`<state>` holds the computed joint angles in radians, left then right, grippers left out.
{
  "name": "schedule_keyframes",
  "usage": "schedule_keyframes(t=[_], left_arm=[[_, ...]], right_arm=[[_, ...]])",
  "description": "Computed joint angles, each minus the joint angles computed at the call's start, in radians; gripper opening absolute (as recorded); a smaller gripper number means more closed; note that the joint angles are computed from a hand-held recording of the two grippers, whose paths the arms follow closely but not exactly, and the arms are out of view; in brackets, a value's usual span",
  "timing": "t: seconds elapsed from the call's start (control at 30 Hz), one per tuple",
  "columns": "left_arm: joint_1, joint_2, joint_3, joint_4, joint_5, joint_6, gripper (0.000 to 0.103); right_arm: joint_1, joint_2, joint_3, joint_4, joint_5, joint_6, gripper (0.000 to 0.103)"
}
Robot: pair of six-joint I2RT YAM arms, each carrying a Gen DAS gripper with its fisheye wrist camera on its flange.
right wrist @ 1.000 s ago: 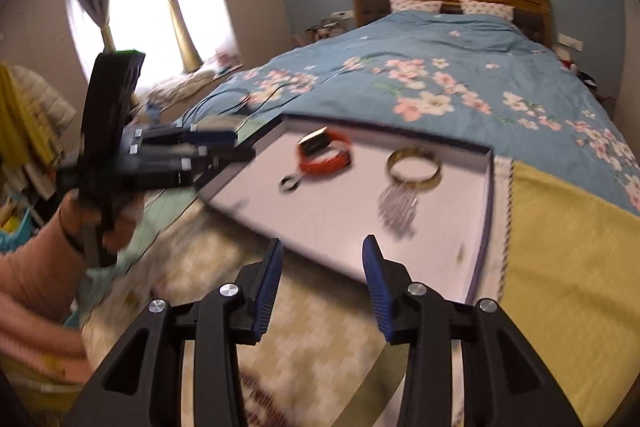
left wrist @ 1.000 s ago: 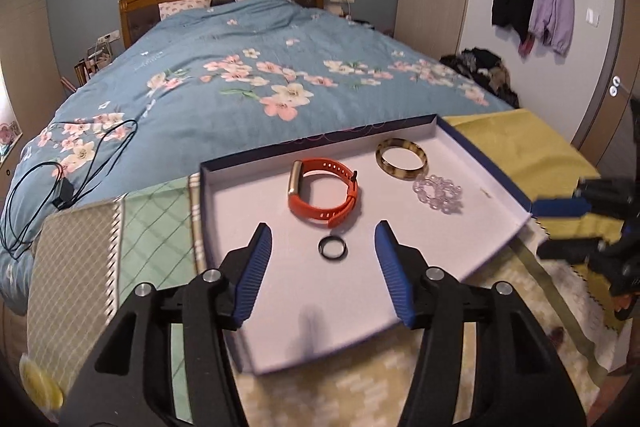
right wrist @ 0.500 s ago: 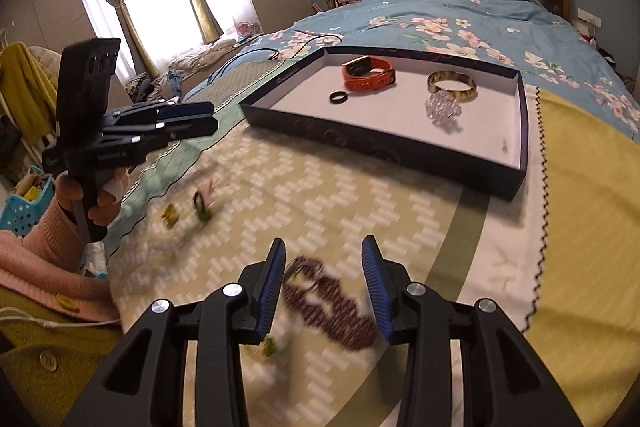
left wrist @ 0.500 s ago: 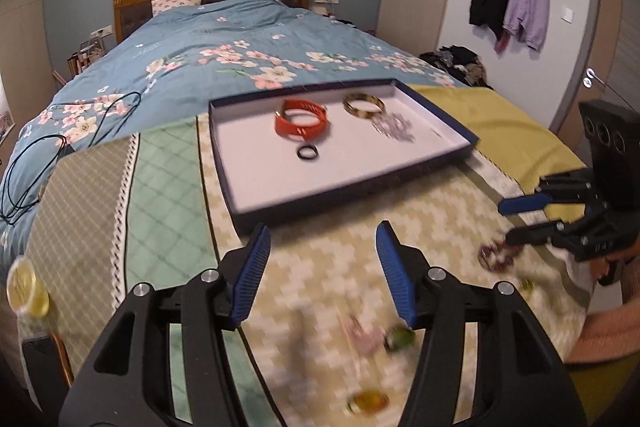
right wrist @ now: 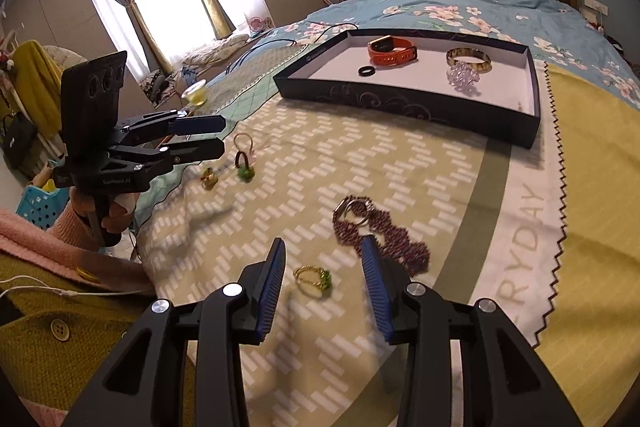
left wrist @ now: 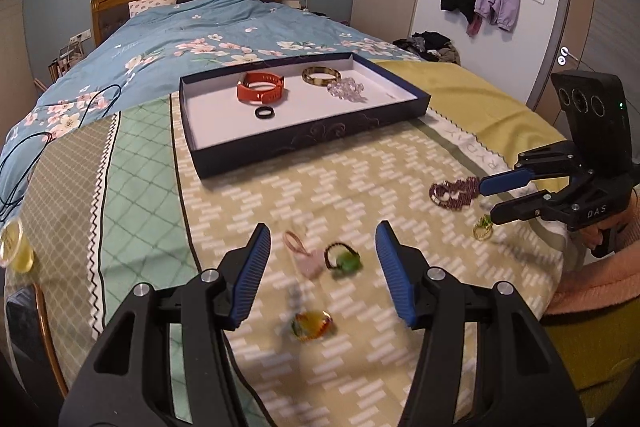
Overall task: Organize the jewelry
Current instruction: 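Move both tools back toward the remaining rings and dark beaded bracelet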
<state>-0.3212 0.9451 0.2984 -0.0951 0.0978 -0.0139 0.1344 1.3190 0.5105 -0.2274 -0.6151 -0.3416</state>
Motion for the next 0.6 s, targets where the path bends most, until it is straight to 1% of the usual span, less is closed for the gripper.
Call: schedule_keyframes(t=[0.27, 0.47, 0.6], left_arm=[[-0.072, 0.046, -0.008, 0.013, -0.035, -0.034, 0.051], [-0.102, 0.125, -0.003, 0.054, -0.046, -0.064, 0.049], [-0.103, 0.173, 0.015, 0.066, -0.044, -0.070, 0.048]], right_arm=[[0.007, -0.026, -0.036, 0.015, 0.005, 0.010, 0.038], [0.019, -0.041, -0.057, 0.022, 0.028, 0.010, 0.038], [0.044, -0.040, -0.067, 0.041, 0.051, 0.016, 0.033]])
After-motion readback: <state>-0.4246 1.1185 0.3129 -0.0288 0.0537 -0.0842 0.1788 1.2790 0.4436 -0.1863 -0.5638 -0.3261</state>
